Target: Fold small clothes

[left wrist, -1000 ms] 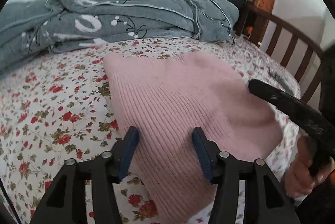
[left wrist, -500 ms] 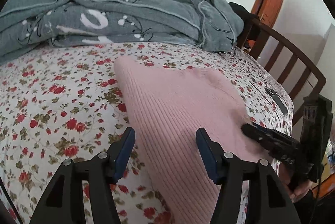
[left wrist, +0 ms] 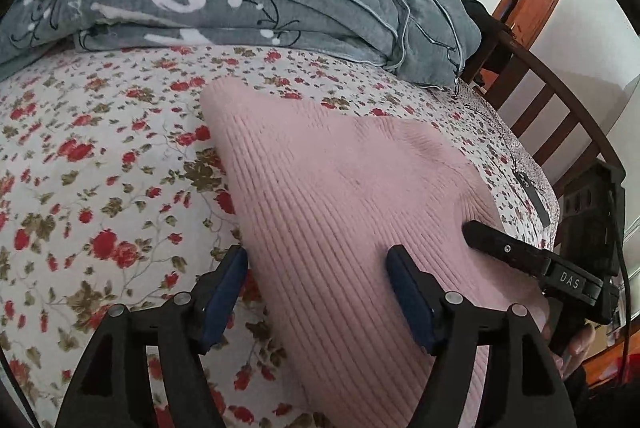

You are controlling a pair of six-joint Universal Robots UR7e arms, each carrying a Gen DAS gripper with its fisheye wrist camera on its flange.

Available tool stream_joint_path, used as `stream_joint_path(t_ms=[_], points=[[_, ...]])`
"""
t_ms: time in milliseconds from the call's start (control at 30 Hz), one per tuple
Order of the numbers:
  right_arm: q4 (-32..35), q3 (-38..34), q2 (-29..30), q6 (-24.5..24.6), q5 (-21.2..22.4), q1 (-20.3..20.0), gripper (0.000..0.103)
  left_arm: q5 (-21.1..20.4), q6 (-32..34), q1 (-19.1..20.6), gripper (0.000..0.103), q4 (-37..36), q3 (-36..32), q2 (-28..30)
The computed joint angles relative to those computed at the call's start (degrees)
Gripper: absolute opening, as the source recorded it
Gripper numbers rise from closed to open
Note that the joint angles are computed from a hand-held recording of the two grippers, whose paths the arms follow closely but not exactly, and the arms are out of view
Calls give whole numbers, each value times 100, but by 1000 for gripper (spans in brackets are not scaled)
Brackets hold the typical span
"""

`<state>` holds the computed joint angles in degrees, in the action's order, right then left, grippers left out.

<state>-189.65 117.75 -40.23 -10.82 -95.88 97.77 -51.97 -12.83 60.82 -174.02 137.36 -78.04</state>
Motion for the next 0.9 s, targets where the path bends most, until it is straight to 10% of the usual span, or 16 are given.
stream_joint_path(t_ms=[200, 533, 900], points=[[381, -83, -35, 30, 332, -158, 74, -556, -81, 305, 68, -312, -95, 151], [447, -88, -36, 156, 761, -195, 43, 804, -195, -417, 46, -510, 74, 406], [198, -47, -54, 357, 554, 230, 33, 913, -310, -690, 38, -648, 421, -261]])
